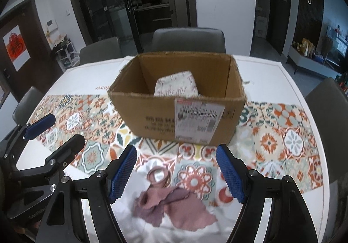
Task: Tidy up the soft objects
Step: 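Move both tools back to the towels and white cloth beside the box, then grasp the white cloth with the left tool while the right tool grasps the pink towel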
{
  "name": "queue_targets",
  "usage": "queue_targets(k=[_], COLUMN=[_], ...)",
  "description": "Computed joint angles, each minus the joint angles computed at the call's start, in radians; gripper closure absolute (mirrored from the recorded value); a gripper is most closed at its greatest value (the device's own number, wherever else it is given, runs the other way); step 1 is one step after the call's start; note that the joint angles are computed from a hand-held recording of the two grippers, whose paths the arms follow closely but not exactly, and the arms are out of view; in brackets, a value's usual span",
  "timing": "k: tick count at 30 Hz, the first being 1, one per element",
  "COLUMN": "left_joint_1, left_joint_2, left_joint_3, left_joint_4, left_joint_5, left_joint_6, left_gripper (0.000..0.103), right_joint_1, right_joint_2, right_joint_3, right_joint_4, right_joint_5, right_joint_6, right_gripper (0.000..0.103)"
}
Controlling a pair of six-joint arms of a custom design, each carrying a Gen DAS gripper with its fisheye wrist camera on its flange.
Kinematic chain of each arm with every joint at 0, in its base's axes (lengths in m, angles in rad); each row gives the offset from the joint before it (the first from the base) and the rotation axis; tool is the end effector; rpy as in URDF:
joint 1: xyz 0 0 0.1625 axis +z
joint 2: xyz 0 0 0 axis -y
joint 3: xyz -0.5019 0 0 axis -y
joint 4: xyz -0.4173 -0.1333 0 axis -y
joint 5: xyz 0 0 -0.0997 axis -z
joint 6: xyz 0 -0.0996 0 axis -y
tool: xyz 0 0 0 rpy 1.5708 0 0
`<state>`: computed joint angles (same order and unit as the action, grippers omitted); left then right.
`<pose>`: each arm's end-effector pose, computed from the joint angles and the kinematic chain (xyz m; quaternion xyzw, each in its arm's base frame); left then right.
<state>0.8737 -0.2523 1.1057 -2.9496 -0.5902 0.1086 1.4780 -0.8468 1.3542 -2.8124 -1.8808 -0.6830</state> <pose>-0.3957 -0.8091 -0.0246 0.2215 0.8317 -0.3511 0.3687 0.0251 -0.8407 0.3321 0.2152 -0.8984 0.2738 0.2675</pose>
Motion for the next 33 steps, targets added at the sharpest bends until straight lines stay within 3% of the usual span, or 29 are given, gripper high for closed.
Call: queue_targets(k=[12, 25, 33], left_joint_1=[0.003, 0.036, 0.057], left_joint_2=[-0.044, -0.062, -0.051], left_joint_3=[0.115, 0.155, 0.14], left_joint_4=[0.075, 0.257, 0.323], left_joint_5=[-0.001, -0.078, -0.131], left_joint_6=[-0.093, -0.226, -0.25], left_gripper=[0.028, 0.028, 0.028], right_joint_1=[-0.014, -0.042, -0.058], right_joint_2=[-0.013, 0.011, 0.041], right_joint_3=[0.071, 0.077, 0.048], right_joint_4=[0.022, 0.106, 0.168], right_joint_5=[-0.034, -0.087, -0.109], right_joint_6=[0.027, 0.064, 0.084], right_gripper=[0.026, 0.026, 0.026])
